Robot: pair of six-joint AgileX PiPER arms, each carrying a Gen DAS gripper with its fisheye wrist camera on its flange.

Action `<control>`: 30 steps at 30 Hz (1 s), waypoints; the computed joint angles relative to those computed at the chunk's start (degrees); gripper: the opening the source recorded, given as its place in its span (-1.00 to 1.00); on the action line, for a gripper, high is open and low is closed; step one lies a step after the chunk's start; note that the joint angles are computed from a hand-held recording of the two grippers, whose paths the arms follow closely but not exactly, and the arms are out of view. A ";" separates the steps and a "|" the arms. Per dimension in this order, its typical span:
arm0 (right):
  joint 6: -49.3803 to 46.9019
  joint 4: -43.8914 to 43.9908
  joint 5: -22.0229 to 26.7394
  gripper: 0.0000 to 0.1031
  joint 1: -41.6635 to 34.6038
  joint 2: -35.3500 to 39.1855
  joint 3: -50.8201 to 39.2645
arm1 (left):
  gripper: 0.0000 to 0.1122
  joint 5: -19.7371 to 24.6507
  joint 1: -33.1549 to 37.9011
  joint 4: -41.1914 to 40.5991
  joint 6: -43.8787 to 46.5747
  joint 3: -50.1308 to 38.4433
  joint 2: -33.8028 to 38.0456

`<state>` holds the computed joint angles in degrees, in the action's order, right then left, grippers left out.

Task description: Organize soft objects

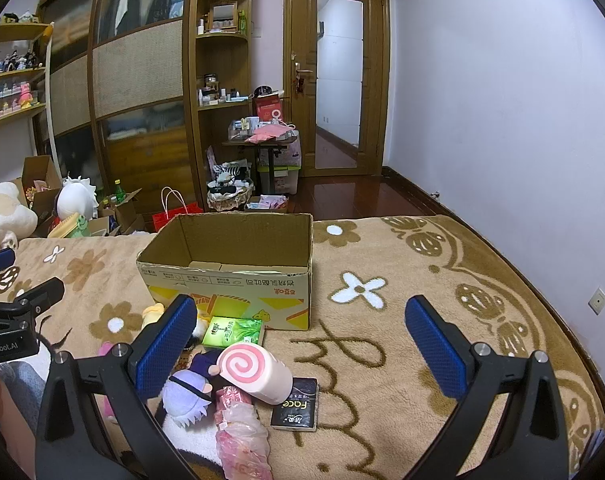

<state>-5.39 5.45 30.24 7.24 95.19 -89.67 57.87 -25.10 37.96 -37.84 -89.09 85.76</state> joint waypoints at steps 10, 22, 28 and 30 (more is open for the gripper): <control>-2.19 2.14 2.72 1.00 -1.24 2.44 -2.42 | 0.82 -0.07 1.15 -3.22 2.72 -0.76 1.39; -1.12 0.36 5.38 1.00 -0.32 7.03 -7.56 | 0.82 4.00 8.25 -16.53 12.01 -12.62 10.02; -2.10 2.26 10.24 1.00 -0.18 12.52 -14.54 | 0.82 7.59 11.36 -22.99 15.60 -16.74 13.98; -2.81 2.74 12.55 1.00 -0.22 14.57 -17.03 | 0.82 8.83 12.26 -25.12 16.60 -17.55 15.05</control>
<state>-8.20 8.19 42.79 7.02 109.76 -106.71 66.70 -12.85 12.84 -21.24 -106.64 100.81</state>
